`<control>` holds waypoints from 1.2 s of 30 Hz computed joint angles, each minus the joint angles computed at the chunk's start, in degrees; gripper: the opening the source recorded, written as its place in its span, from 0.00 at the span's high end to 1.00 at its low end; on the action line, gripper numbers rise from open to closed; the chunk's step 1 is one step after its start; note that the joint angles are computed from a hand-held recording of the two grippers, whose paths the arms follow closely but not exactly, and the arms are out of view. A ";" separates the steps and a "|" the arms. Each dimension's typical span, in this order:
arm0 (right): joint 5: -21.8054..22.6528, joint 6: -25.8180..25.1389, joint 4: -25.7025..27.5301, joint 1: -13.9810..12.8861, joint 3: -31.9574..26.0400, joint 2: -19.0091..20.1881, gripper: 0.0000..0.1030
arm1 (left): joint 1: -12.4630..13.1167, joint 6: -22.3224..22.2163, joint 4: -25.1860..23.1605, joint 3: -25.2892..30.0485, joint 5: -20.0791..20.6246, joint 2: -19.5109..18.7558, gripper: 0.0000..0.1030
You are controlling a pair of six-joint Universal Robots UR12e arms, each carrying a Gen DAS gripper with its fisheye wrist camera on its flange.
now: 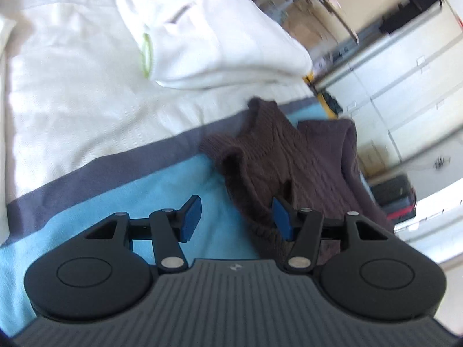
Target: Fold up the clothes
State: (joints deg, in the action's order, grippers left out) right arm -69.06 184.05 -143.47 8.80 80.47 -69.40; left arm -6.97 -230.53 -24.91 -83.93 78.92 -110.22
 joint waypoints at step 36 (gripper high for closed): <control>8.22 8.89 -9.05 -0.77 6.18 -3.88 0.49 | -1.01 6.25 -7.37 3.78 -5.04 -2.50 0.35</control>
State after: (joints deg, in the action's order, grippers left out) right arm -60.83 192.94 -152.52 8.02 86.64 -73.28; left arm -7.98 -224.27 -32.29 -80.15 73.87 -112.71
